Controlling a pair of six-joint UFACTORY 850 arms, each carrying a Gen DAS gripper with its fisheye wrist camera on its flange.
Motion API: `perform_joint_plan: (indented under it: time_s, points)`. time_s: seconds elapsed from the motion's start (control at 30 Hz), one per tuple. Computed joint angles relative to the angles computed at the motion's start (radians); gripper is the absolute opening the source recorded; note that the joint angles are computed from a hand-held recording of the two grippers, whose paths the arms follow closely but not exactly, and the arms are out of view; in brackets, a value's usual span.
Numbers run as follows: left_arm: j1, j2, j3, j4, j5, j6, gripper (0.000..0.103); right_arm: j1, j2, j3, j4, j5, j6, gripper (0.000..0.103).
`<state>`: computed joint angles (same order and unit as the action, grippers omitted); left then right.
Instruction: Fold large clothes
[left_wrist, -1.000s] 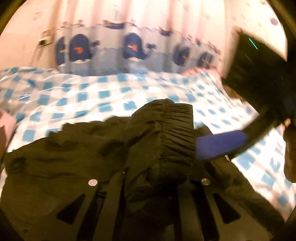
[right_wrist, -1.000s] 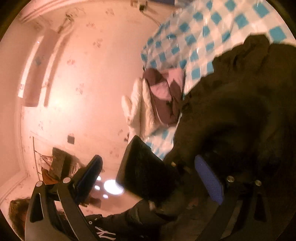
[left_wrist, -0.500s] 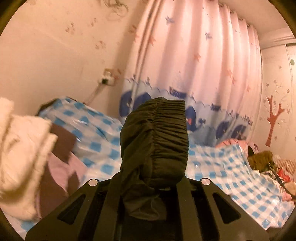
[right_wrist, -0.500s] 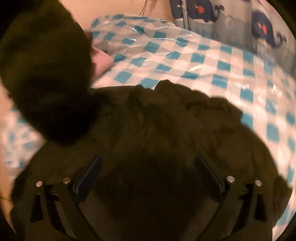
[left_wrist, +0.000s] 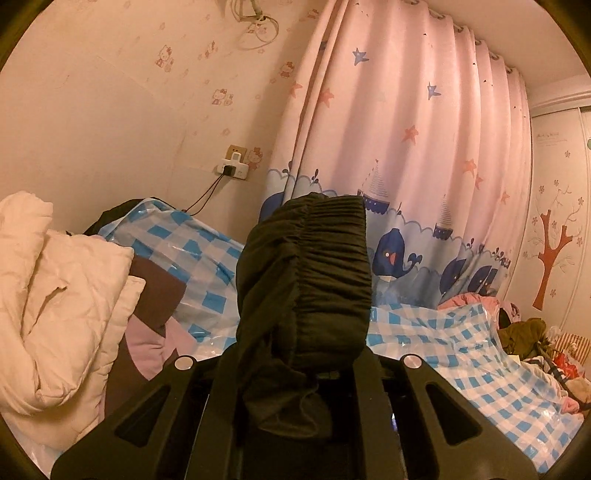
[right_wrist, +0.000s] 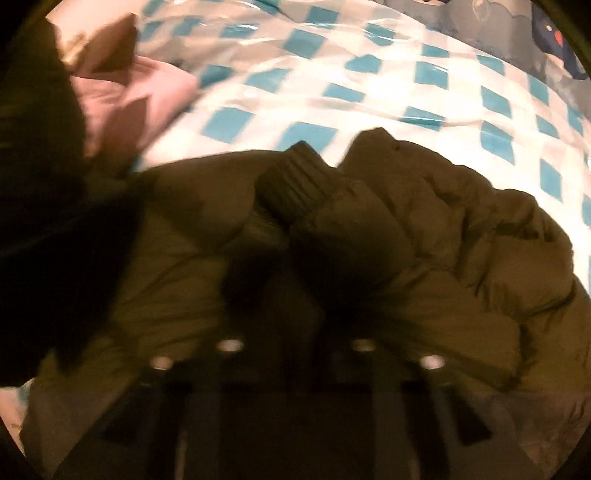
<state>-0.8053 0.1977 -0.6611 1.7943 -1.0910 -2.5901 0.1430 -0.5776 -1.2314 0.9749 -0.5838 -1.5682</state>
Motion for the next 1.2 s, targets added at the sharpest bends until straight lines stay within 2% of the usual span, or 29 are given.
perform_joint_plan:
  time_s: [0.13, 0.2, 0.23, 0.27, 0.3, 0.33, 0.37, 0.4, 0.5, 0.57, 0.7, 0.77, 0.83, 0.87, 0.97, 1.07, 1.1, 1.13, 1.2]
  points:
    - [-0.008, 0.015, 0.015, -0.002, -0.016, -0.021, 0.007, -0.054, 0.044, 0.017, 0.06, -0.183, -0.079, 0.015]
    - [-0.015, 0.015, 0.013, -0.006, -0.027, -0.018, 0.007, -0.083, 0.097, 0.067, 0.144, -0.259, -0.212, 0.016]
    - [-0.015, 0.013, 0.009, -0.004, -0.026, -0.021, 0.007, -0.078, 0.118, 0.085, 0.138, -0.246, -0.237, 0.026]
    - [-0.012, 0.006, 0.002, -0.002, -0.018, -0.022, 0.007, -0.053, 0.124, 0.095, 0.09, -0.192, -0.219, 0.04]
    - [-0.011, 0.0, -0.005, -0.001, -0.012, -0.023, 0.006, -0.021, 0.103, 0.078, 0.0, -0.151, -0.16, 0.081]
    - [-0.007, -0.012, -0.016, 0.004, 0.002, -0.028, 0.006, 0.011, 0.051, 0.058, -0.104, -0.112, -0.058, 0.089]
    - [-0.002, -0.028, -0.03, 0.011, 0.021, -0.031, 0.006, 0.017, 0.025, 0.039, -0.168, -0.114, 0.028, 0.089]
    - [0.002, -0.041, -0.041, 0.02, 0.036, -0.031, 0.006, 0.002, 0.009, 0.015, -0.19, -0.158, 0.073, 0.089]
    - [0.01, -0.111, -0.103, 0.044, 0.09, -0.006, 0.006, -0.128, -0.018, -0.06, -0.078, -0.428, 0.09, 0.089]
    - [0.016, -0.16, -0.145, 0.073, 0.131, -0.014, 0.007, -0.217, -0.049, -0.119, -0.054, -0.564, 0.131, 0.089]
    - [0.026, -0.322, -0.276, 0.155, 0.24, -0.051, 0.007, -0.373, -0.109, -0.24, -0.044, -0.645, 0.213, 0.089]
    - [0.039, -0.442, -0.367, 0.229, 0.356, -0.118, 0.007, -0.439, -0.159, -0.32, -0.048, -0.663, 0.277, 0.089]
    - [0.057, -0.559, -0.483, 0.203, 0.536, -0.069, 0.014, -0.48, -0.2, -0.379, -0.072, -0.664, 0.32, 0.089]
    - [0.066, -0.636, -0.559, 0.13, 0.64, 0.018, 0.019, -0.487, -0.21, -0.4, -0.079, -0.662, 0.343, 0.089]
    - [0.069, -0.812, -0.72, -0.152, 0.798, 0.332, 0.03, -0.525, -0.246, -0.441, -0.069, -0.656, 0.382, 0.089]
    - [0.048, -0.853, -0.769, -0.44, 0.788, 0.64, 0.042, -0.545, -0.211, -0.382, 0.036, -0.603, 0.324, 0.089]
    - [0.043, -0.838, -0.763, -0.486, 0.774, 0.696, 0.054, -0.553, -0.188, -0.355, 0.081, -0.59, 0.282, 0.089]
    - [0.037, -0.816, -0.747, -0.491, 0.76, 0.711, 0.061, -0.559, -0.161, -0.326, 0.125, -0.584, 0.232, 0.089]
    - [0.026, -0.794, -0.743, -0.513, 0.692, 0.768, 0.088, -0.552, -0.141, -0.314, 0.177, -0.623, 0.19, 0.089]
